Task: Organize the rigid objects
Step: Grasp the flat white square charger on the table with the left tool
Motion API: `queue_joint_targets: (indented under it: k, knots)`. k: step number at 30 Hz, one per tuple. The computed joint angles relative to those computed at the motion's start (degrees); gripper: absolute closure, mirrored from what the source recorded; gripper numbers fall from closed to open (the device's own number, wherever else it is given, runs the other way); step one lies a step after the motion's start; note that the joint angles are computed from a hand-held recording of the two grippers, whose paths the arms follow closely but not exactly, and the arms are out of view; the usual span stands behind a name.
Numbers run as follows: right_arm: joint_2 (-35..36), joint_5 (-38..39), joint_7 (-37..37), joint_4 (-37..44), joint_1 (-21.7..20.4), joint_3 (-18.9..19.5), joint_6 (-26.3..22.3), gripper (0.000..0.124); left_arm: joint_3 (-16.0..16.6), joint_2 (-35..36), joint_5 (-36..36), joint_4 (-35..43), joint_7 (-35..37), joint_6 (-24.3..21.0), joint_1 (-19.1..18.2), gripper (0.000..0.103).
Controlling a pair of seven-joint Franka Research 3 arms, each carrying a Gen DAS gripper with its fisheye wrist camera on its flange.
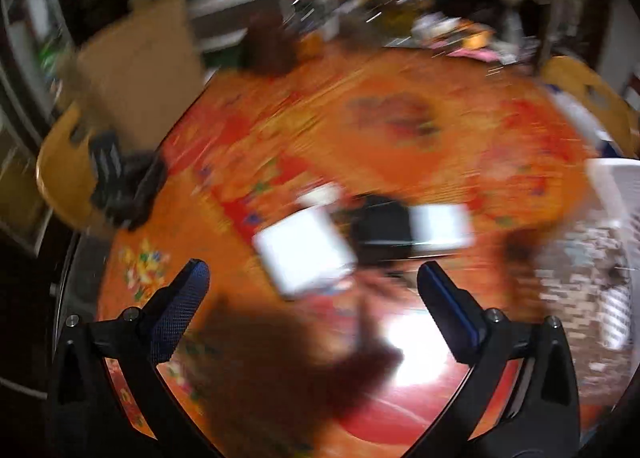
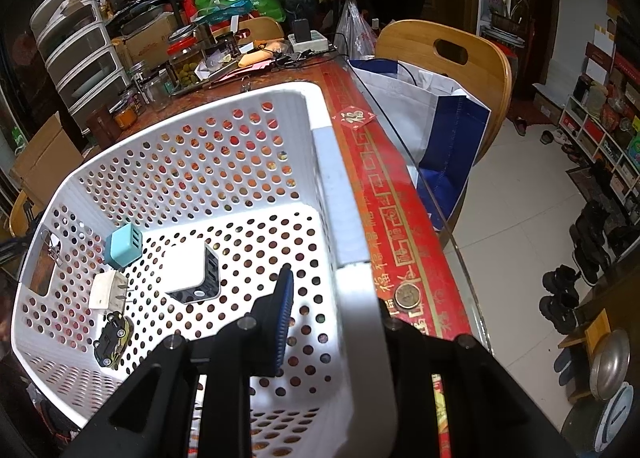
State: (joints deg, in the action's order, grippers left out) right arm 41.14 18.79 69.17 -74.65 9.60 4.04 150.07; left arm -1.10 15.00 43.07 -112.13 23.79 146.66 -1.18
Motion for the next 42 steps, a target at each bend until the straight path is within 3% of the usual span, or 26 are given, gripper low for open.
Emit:
queue_joint_targets:
  k: [5,16,18,19,22,26,29,34,42]
  knots:
    - [-0.1,-0.7,0.5,0.1,0.4,-0.6,-0.3,0.098,0.5,4.6,-5.3,0.8,5.5,2.5,3.0,0.001]
    - [0.0,-2.2,1.8,0.4,0.7,-1.1,-0.8,0.098,2.3,10.9,-7.8,6.7,7.5,3.4,1.5,0.002]
    - [0.0,-2.2,1.8,0.3,0.7,-1.1,-0.7,0.098,1.9,10.5,-9.2,5.6,8.3,6.2,2.4,0.017]
    - [-0.1,-2.2,1.8,0.3,0.7,-1.0,-0.7,0.098,1.6,10.1,-9.4,4.7,8.5,7.8,2.8,0.033]
    - [-0.1,-2.1,1.7,0.3,0.6,-0.9,-0.8,0.098,4.7,10.1,-4.5,5.8,4.3,3.9,-1.5,0.034]
    - [-0.2,-1.6,1.1,0.2,0.3,-0.6,-0.7,0.098,7.3,6.6,6.0,2.3,-6.0,4.7,-5.0,0.034]
    - [-0.1,-1.5,0.8,0.4,0.2,-0.5,-0.8,0.098,7.6,2.9,14.5,-0.3,-13.7,2.7,-6.5,0.034]
    - [0.2,-1.0,0.3,0.8,0.1,-0.3,-0.8,0.098,4.8,-3.0,21.4,-4.4,-19.5,1.6,-5.5,0.034]
    - [0.2,-1.0,0.2,0.8,0.2,-0.4,-1.0,0.098,-1.8,-8.0,24.7,-4.4,-20.4,-3.4,-3.4,0.034]
